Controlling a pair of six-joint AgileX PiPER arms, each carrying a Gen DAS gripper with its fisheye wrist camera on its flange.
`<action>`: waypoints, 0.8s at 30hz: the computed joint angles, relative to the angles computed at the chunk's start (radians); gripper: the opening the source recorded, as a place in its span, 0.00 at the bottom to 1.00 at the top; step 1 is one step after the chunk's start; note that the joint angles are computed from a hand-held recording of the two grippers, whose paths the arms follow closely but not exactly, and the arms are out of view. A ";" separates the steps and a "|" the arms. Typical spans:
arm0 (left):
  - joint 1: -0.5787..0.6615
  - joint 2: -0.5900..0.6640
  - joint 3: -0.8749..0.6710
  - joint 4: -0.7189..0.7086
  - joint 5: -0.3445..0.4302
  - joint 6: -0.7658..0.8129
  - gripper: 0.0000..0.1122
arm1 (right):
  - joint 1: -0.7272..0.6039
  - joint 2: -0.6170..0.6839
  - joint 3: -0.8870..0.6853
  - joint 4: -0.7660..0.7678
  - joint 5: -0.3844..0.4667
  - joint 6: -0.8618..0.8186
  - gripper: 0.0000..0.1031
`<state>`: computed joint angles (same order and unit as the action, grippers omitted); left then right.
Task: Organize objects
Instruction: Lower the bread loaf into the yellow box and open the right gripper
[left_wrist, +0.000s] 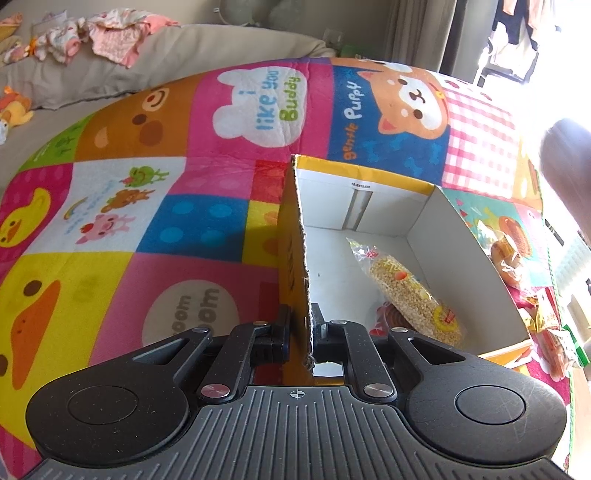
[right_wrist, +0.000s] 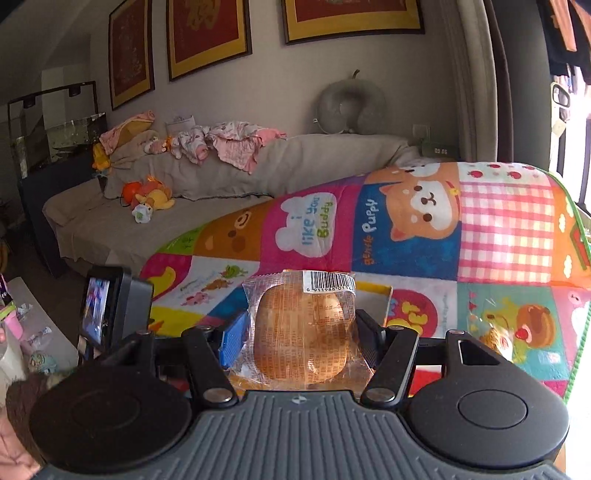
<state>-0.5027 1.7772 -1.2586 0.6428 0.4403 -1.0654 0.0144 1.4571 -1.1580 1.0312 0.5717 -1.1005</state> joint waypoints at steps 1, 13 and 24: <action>0.001 0.000 0.001 -0.001 -0.004 0.000 0.10 | 0.022 0.041 -0.055 -0.011 -0.014 0.032 0.60; 0.016 -0.007 0.017 -0.031 -0.037 0.029 0.11 | -0.029 0.333 -0.363 -0.087 0.107 0.348 0.69; 0.015 -0.002 0.015 -0.017 -0.038 0.014 0.11 | -0.304 0.281 -0.258 -0.177 0.052 0.289 0.75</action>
